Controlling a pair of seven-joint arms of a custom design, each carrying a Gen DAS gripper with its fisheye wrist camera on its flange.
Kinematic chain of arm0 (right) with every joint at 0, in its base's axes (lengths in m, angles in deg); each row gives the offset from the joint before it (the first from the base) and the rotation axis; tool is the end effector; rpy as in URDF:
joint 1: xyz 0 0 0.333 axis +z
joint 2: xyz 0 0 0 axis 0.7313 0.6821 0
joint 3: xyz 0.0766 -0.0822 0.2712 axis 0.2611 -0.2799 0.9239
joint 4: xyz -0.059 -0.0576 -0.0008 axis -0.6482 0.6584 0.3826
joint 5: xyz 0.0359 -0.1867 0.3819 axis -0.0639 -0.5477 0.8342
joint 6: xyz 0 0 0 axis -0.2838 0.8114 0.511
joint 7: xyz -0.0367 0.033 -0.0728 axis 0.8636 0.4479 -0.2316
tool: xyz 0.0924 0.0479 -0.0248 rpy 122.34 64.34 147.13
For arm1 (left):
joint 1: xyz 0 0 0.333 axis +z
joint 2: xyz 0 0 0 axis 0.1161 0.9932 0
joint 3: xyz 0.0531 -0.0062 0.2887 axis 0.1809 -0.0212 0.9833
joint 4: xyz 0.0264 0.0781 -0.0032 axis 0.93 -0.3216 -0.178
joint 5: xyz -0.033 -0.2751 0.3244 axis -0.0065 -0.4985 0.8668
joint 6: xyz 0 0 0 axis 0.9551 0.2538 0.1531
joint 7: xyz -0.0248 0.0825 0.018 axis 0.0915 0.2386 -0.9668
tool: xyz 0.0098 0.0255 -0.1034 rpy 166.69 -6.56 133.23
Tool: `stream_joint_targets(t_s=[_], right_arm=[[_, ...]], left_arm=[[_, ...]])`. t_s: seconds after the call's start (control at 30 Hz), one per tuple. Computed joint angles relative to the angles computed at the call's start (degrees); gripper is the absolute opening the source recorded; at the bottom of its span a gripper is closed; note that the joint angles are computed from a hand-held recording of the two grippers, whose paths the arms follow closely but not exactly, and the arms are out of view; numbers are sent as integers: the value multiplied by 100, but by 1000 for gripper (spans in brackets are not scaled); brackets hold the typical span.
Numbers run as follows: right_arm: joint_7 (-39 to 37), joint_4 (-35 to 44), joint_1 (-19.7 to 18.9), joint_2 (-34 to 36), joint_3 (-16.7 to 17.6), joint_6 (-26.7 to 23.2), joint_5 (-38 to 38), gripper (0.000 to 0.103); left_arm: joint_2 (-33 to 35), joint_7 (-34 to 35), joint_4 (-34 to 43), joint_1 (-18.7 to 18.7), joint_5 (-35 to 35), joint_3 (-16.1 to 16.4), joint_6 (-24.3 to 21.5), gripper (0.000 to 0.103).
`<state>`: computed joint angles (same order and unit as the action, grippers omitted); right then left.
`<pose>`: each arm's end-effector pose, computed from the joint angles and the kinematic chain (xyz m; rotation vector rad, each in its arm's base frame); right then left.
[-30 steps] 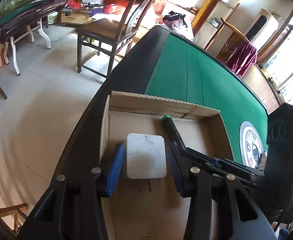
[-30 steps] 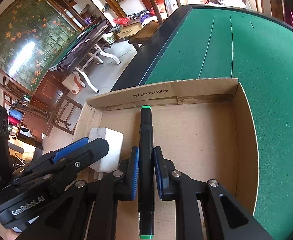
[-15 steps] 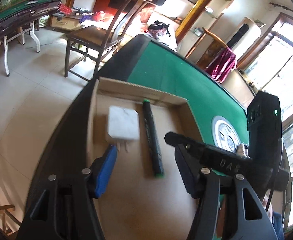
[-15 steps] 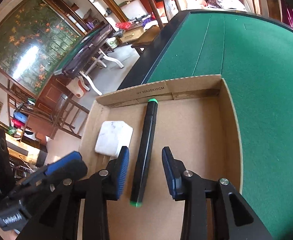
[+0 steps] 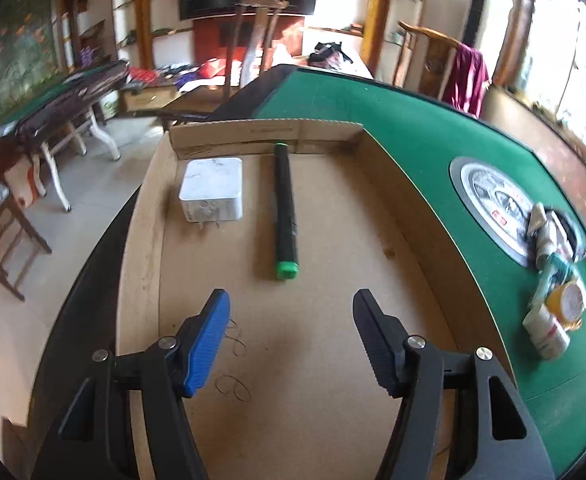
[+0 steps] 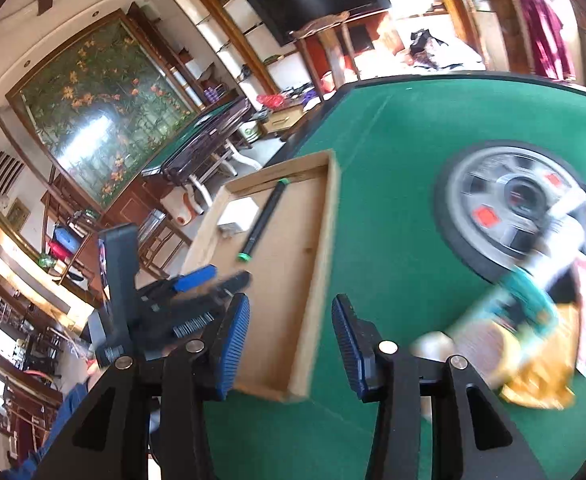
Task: Organize objects
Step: 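Grasp the white pill bottle with the left gripper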
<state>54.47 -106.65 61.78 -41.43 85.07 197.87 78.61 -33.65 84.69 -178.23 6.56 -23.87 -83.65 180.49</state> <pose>0.5159 0.1077 0.4955 -1.8765 1.2548 0.0383 0.4828 -0.0647 0.4352 -2.0191 1.6125 -0.6965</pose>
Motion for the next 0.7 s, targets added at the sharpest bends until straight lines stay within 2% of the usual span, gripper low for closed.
stream_joint_targets(t_s=[0.1, 0.17, 0.2, 0.3, 0.37, 0.4, 0.43, 0.5, 0.57, 0.63, 0.7], right_arm=[[-20, -434, -271, -456, -152, 217, -242, 49], [77, -592, -473, -606, -252, 377, -464, 52], [148, -608, -569, -601, -308, 420, -575, 54], [304, -580, -773, -488, -466, 546, -710, 54], [401, -389, -890, -218, -598, 580, -671, 54], [545, -256, -954, -16, -594, 682, -659, 54], [561, -210, -1006, 91, -608, 769, -626, 54], [614, -88, -1078, 355, -522, 1105, -664, 54], [345, -36, -1048, 591, -547, 1374, -396, 54], [195, 35, -1092, 767, -614, 1169, -142, 54], [240, 188, -1211, 910, -577, 970, -192, 54]], left_arm=[[-477, -374, -439, 191, 167, -158, 11, 63], [-743, -343, -690, 73, 65, -17, 46, 63], [-915, -412, -812, 104, 79, -52, 115, 63], [-1625, -779, -1101, 273, 319, -440, 226, 64], [-1883, -921, -1122, 185, 389, -559, 338, 73], [-1928, -903, -1106, -6, 349, -497, 424, 79], [-1907, -834, -1071, -269, 266, -381, 518, 82], [-1669, -616, -888, -859, 70, -179, 623, 82], [-1332, -330, -690, -1455, -170, 9, 712, 82], [-954, -175, -439, -1830, -401, 36, 636, 82], [-567, 131, -239, -2309, -749, 244, 648, 82]])
